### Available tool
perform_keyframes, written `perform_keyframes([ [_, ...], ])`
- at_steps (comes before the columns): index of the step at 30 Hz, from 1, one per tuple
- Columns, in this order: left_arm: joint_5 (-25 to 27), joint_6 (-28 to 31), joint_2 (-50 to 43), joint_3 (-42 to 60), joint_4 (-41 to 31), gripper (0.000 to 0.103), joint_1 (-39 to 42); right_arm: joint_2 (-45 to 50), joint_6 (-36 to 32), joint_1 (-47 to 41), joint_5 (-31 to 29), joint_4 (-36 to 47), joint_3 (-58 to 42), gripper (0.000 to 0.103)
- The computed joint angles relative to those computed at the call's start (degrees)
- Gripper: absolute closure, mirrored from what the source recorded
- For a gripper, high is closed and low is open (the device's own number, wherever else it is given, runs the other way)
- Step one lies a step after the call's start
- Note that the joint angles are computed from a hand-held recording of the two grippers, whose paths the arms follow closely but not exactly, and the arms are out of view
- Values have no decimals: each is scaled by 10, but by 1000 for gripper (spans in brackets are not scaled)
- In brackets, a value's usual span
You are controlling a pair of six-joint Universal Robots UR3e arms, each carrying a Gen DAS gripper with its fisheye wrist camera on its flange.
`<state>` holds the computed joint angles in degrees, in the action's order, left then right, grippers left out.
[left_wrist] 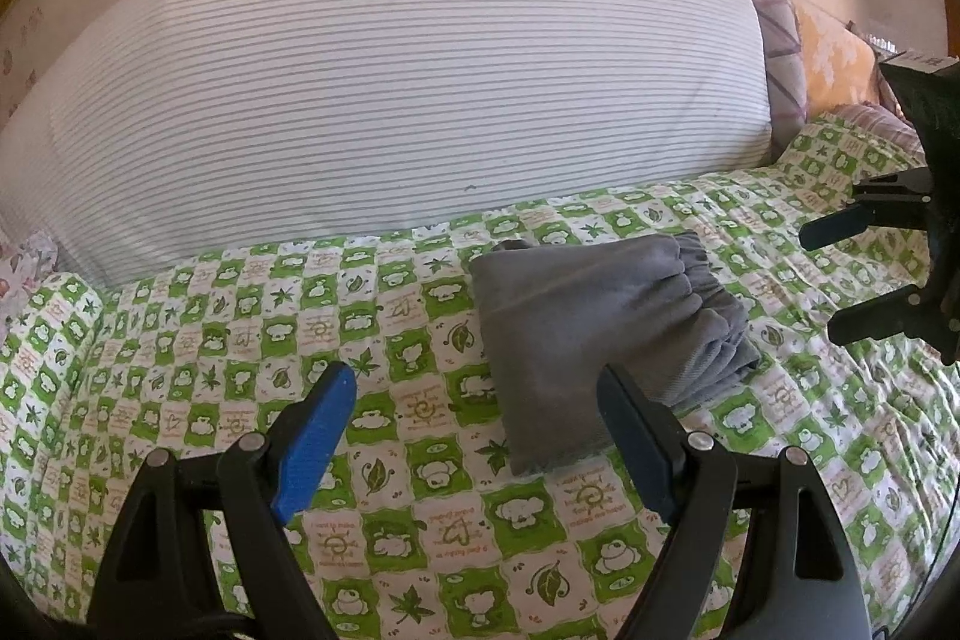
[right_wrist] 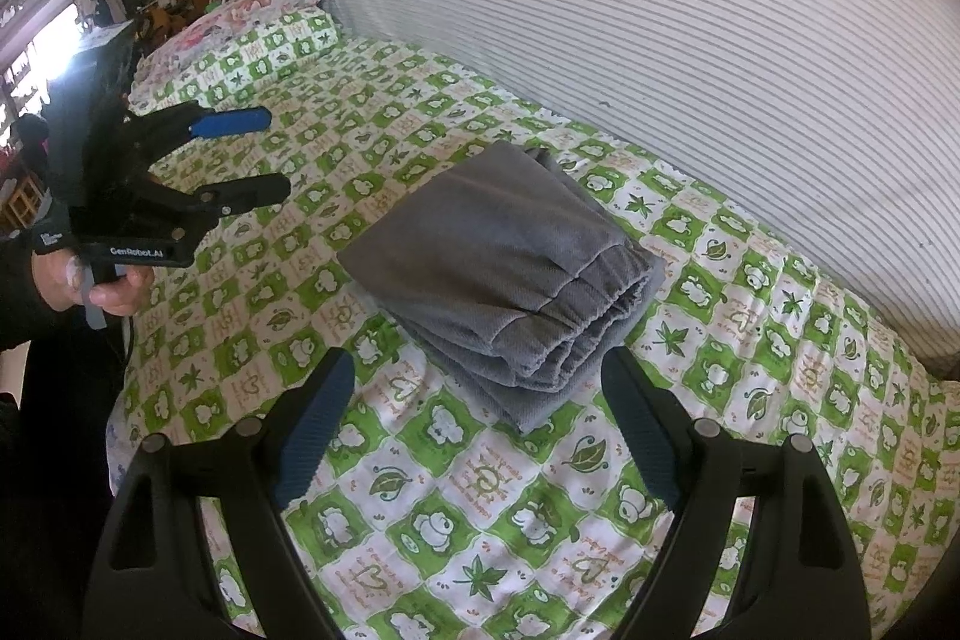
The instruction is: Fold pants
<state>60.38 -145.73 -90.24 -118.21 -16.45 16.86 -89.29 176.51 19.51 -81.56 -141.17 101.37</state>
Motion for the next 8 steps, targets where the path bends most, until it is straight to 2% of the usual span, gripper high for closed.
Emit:
perform_keyframes([
  [8,8,-4,-6,22,-25,20,-10,-2,2,-3,2,-4,4,18],
])
